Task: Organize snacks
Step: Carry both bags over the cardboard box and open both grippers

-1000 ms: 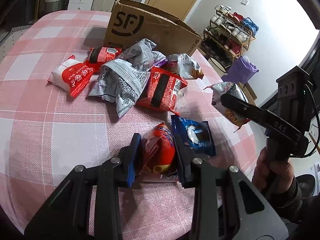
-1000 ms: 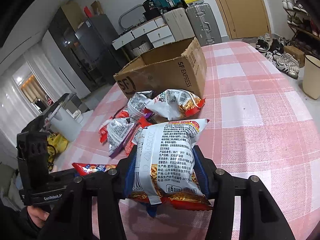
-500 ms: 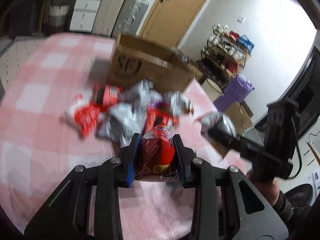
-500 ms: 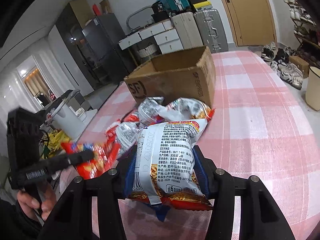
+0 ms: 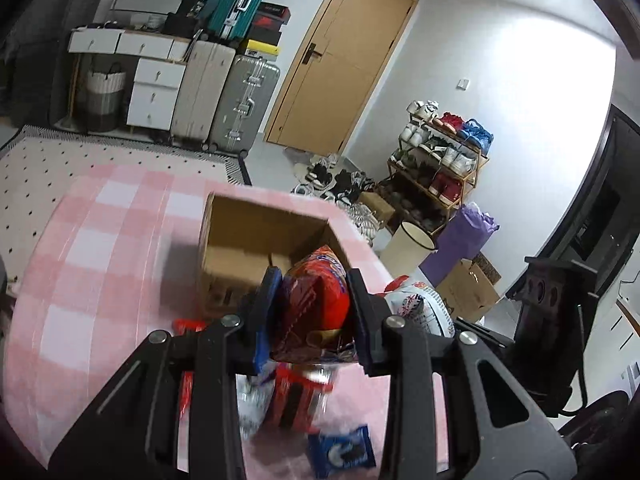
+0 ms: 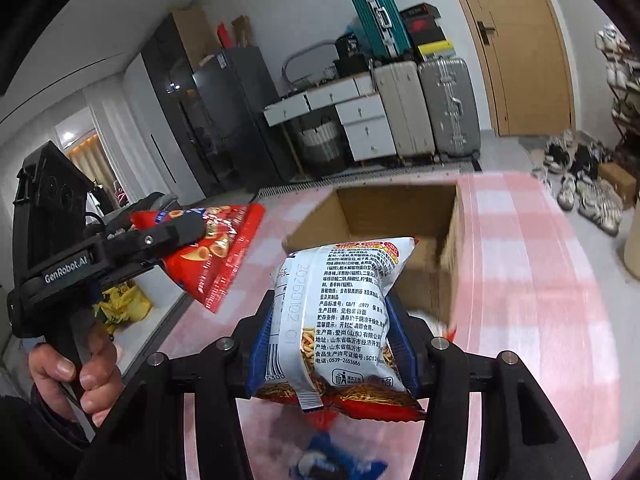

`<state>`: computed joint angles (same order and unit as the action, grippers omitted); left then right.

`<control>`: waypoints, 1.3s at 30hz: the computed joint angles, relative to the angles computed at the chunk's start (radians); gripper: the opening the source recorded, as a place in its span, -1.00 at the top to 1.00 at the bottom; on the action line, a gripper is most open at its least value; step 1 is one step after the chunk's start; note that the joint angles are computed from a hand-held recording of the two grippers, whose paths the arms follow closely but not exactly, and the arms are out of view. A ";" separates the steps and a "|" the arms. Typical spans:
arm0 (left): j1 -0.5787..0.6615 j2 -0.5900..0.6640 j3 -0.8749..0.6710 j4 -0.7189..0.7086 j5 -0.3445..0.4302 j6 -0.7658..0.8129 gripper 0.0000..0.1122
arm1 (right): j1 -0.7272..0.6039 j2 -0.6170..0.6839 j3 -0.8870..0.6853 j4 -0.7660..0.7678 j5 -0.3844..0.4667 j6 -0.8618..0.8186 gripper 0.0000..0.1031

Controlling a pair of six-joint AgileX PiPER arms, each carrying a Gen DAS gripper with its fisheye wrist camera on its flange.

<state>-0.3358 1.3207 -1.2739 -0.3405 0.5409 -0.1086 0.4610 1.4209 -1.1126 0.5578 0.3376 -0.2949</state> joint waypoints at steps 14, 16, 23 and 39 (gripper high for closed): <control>0.069 0.442 -0.689 0.055 0.283 -0.038 0.47 | -0.074 0.273 -0.557 -0.155 0.247 0.146 -0.01; 0.073 0.523 -0.797 0.058 0.328 -0.042 0.47 | -0.085 0.333 -0.652 -0.173 0.291 0.167 -0.01; 0.068 0.746 -1.036 0.083 0.426 -0.059 0.47 | -0.114 0.579 -0.995 -0.233 0.442 0.226 -0.01; 0.099 1.024 -1.227 0.020 0.502 -0.038 0.72 | -0.139 0.910 -1.324 -0.291 0.601 0.243 -0.76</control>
